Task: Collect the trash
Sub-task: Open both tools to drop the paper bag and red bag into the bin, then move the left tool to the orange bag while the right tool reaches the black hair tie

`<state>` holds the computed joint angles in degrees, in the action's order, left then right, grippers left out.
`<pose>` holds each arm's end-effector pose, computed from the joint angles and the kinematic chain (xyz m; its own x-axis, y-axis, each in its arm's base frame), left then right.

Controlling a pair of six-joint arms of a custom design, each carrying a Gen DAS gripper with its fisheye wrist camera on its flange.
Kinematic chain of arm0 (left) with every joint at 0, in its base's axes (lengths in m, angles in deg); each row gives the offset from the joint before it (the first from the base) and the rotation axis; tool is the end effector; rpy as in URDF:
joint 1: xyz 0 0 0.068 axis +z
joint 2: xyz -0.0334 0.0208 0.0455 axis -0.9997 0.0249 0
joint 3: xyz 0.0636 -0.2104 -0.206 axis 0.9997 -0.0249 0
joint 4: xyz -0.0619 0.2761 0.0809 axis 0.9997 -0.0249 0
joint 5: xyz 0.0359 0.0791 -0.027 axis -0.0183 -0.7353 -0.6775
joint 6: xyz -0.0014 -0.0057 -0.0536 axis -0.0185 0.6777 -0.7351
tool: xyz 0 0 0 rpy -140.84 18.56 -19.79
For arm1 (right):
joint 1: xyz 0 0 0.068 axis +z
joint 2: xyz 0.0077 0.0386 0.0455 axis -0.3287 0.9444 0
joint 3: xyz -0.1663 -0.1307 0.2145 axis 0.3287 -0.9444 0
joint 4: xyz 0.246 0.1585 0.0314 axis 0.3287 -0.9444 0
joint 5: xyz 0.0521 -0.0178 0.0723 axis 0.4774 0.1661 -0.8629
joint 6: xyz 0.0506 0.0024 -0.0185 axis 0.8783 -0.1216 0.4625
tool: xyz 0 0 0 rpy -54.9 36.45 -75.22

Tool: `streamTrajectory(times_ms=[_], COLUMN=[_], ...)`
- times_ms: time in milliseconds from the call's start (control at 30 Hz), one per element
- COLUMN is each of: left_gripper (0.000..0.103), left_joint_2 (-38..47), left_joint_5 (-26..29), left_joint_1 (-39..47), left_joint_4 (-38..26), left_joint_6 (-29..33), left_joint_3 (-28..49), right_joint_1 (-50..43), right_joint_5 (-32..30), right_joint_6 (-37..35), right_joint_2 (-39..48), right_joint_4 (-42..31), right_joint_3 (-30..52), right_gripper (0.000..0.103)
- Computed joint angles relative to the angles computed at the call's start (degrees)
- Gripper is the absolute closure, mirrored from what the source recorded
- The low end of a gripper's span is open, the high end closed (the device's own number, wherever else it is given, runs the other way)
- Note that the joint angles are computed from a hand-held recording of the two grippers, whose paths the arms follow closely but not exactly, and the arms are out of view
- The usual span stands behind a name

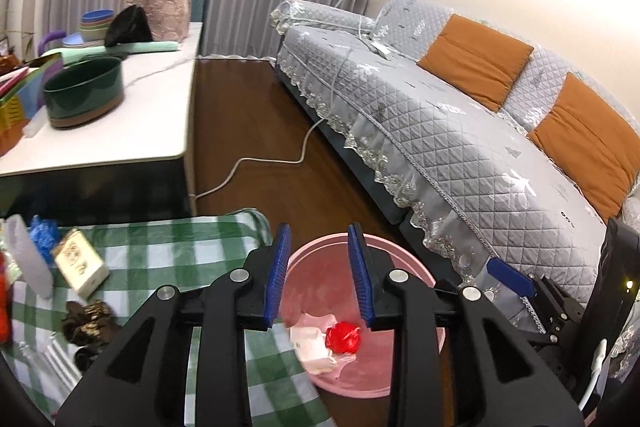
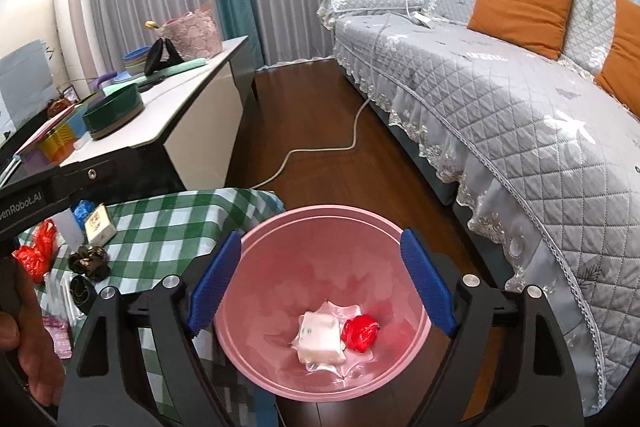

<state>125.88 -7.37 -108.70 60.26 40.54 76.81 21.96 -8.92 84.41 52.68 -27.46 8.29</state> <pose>0.2878 -0.0994 0.1846 -0.5941 -0.2039 -0.7781 -0.0246 0.9715 -0.2357 0.2888 0.2403 0.1543 -0.6519 -0.0644 -0.7556 -0.2551 0.9570 0.1385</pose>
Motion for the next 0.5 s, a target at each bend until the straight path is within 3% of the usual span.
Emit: streamTrajectory(times_ms=[500], left_gripper=[0.073], left_joint_2=[-24.89], left_joint_5=[0.63], left_joint_1=[9.49], left_joint_4=[-12.78], left_joint_6=[3.6], left_joint_3=[-11.63], right_joint_1=[6.99], right_joint_5=[2.95], right_joint_6=[-0.16], right_joint_2=[-1.51], right_joint_4=[-0.82], right_joint_3=[2.38], right_gripper=[0.023])
